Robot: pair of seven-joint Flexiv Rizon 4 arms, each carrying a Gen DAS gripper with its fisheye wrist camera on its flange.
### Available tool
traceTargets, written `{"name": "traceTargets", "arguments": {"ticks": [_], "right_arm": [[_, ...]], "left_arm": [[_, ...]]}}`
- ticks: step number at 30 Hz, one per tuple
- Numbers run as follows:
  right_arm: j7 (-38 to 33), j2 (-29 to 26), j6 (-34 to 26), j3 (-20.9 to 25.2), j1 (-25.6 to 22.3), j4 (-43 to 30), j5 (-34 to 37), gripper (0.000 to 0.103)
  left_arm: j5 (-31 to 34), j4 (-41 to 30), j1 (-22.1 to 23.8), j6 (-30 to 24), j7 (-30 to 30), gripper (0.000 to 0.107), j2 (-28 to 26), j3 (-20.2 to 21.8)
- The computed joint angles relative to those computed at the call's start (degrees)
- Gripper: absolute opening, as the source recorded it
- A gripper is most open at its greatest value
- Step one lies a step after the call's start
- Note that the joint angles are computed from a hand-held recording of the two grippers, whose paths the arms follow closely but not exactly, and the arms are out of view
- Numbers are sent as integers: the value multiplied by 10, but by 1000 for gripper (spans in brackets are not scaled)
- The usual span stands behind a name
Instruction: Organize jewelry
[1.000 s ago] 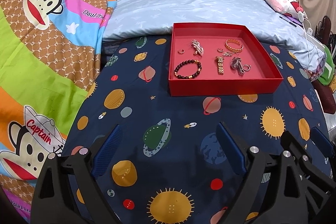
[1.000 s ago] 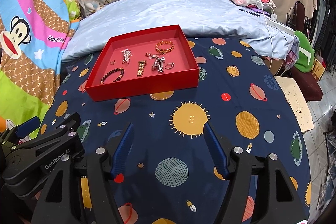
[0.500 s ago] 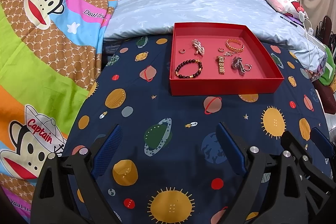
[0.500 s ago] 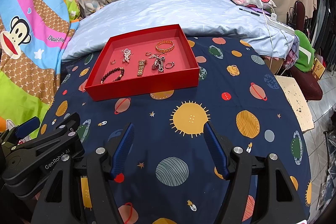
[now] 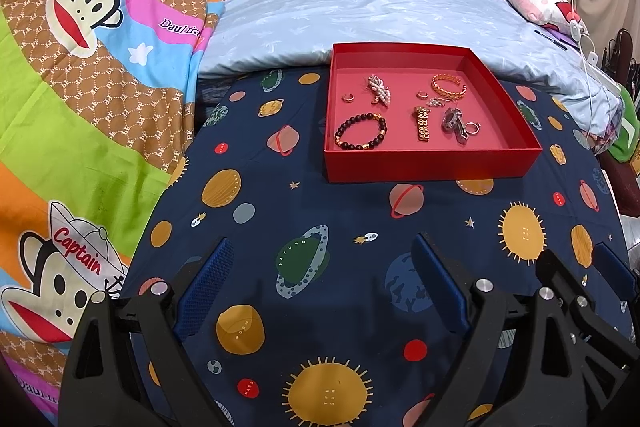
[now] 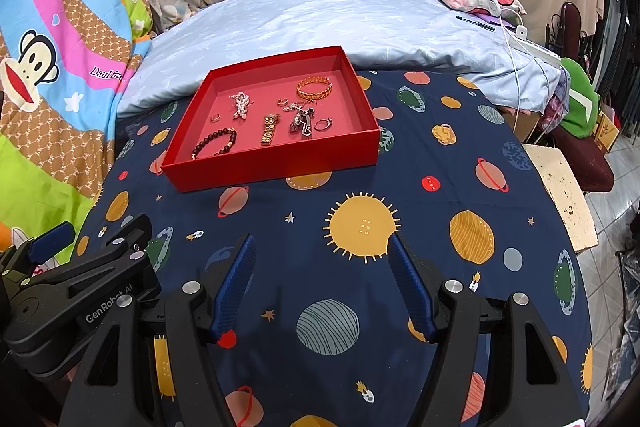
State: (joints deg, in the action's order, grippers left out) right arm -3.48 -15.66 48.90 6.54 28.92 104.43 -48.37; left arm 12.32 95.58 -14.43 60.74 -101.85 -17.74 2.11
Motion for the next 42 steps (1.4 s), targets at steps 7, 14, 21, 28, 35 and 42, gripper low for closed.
{"name": "traceTargets", "arguments": {"ticks": [7,14,21,28,35,42], "right_arm": [[0,-1,0,0,0,0,0,67],[-1,-1,-1,0,0,-1,1,67],[1,0,0,0,1,1,-1,67],[-2,-1,0,1,1,1,1,67],[-1,-1,0,1,1,2,1,67],[4,0,-2,1,2,4,-2,67]], "left_arm": [[0,-1,2,-4,1,88,1,0],[4,-1,2,-5,-1,88,1,1],[29,-5,-3,1,-9,88,1,7],[38,-9,-5,-8,-16,88,1,8],[44,-9,-8,-6,-23,88,1,9],[37,-9,-5,-9,-20,88,1,5]]}}
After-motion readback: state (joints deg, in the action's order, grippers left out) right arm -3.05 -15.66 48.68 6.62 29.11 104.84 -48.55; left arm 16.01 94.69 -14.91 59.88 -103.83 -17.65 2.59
